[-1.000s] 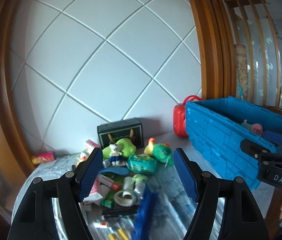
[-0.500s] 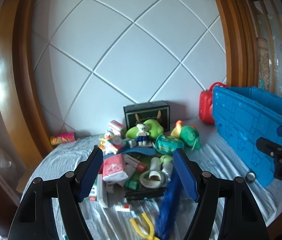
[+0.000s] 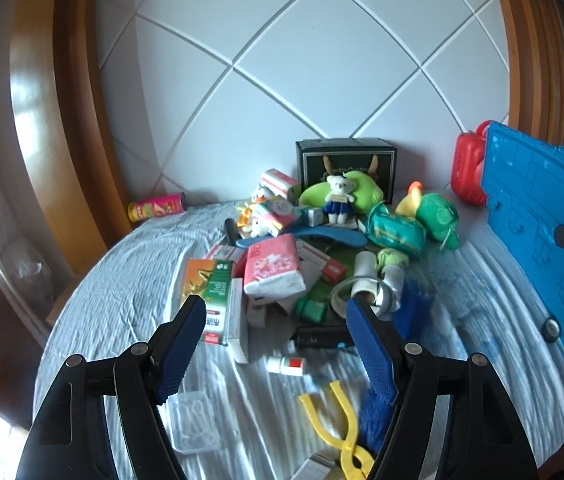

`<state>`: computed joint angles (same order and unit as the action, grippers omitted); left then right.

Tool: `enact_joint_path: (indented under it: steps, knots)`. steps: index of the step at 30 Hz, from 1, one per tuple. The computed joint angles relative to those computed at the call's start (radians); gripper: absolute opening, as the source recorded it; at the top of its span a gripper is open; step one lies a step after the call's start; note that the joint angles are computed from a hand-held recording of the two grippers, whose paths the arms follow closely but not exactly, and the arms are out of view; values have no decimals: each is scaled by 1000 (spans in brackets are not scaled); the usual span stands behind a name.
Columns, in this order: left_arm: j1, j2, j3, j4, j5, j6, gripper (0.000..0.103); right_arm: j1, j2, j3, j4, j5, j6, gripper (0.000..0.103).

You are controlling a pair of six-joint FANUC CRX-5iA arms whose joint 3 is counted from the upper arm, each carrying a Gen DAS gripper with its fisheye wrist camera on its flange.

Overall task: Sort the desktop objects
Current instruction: 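Grasp the white medicine box with the left gripper while the right grasps the pink-white box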

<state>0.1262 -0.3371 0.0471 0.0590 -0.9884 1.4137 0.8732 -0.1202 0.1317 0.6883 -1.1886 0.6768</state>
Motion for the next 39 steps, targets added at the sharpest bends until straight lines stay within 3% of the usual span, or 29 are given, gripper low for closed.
enact_joint_path:
  steps: [6, 15, 22, 27, 30, 34, 39]
  knots:
    - [-3, 65, -20, 64, 8, -55, 73, -33, 44, 28, -58, -7, 64, 80]
    - [90, 122, -51, 275, -7, -362, 73, -11, 134, 105, -87, -70, -4, 80]
    - [159, 115, -103, 370, -40, -520, 73, 39, 181, 140, -84, -99, -45, 80]
    - [177, 85, -143, 361, -60, -519, 73, 65, 184, 129, -124, -108, -10, 80]
    - [177, 38, -178, 330, -62, -489, 73, 76, 159, 102, -170, -75, 81, 80]
    - [193, -42, -248, 315, -91, -481, 73, 80, 79, 24, -320, -16, 266, 80]
    - [203, -143, -333, 263, -137, -471, 73, 108, -5, -103, -411, -39, 424, 80]
